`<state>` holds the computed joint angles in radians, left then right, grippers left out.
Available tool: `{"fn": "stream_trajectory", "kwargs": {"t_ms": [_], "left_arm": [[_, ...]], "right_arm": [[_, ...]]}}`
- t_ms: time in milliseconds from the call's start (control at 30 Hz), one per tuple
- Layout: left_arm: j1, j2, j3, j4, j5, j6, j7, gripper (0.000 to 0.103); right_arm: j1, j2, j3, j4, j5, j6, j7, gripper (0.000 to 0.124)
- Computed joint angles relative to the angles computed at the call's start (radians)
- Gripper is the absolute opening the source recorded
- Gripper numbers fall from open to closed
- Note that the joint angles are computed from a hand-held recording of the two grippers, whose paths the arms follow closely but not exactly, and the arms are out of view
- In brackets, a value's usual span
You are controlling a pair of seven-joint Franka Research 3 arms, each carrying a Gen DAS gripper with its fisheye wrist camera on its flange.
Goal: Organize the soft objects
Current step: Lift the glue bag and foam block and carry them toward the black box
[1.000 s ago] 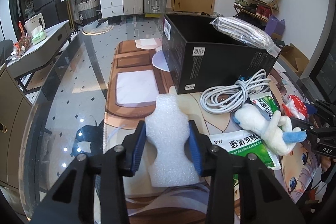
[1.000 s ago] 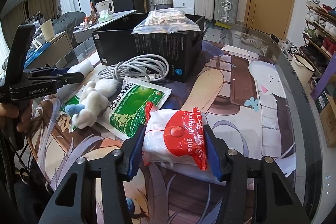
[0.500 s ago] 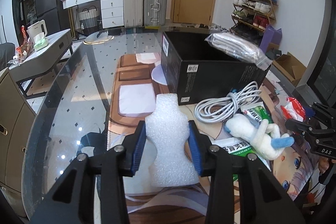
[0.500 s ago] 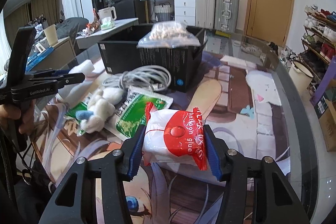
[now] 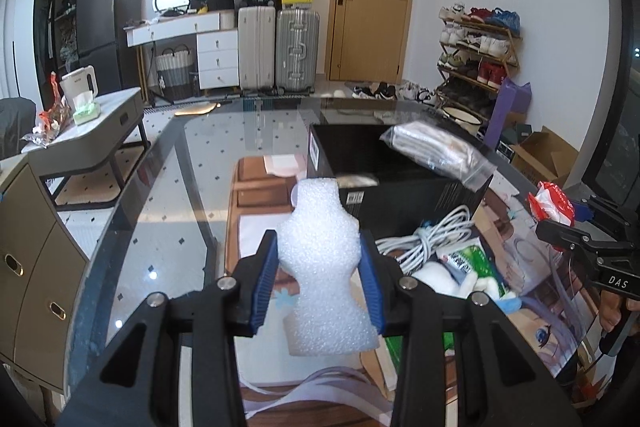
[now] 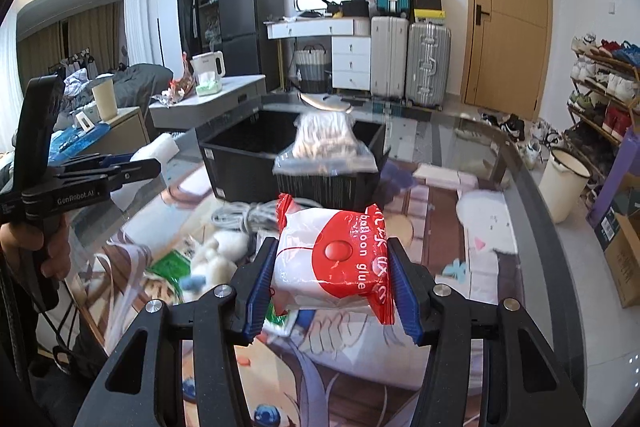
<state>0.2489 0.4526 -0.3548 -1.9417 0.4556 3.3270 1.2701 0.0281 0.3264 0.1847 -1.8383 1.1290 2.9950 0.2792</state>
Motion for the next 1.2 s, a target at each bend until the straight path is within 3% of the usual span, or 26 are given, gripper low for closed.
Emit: {"fn": "stream_trajectory", "kwargs": {"t_ms": [433,700,967,1200], "left_arm": [[-0.12,-0.022,0.109,0.035,0.001,0.048,-0.011,0.038],[-0.237,-0.003,0.209,0.097,-0.037,0.045,0.002,0.038],[-0.414,0.028,0.386,0.155,-0.134,0.051,0.034,0.038],[-0.452,0.07,0.423,0.223,-0.18,0.024,0.042,0.038]], "right_arm": [[-0.003,0.021,0.023,0.09,0.034,-0.003,-0.066,0.054],[-0.001,0.038,0.023,0.143,0.017,-0.018,-0.06,0.054],[-0.005,0.072,0.032,0.205,0.017,-0.032,-0.056,0.054],[0.002,0.102,0.022,0.244,-0.05,-0.043,0.007,0.054]]}}
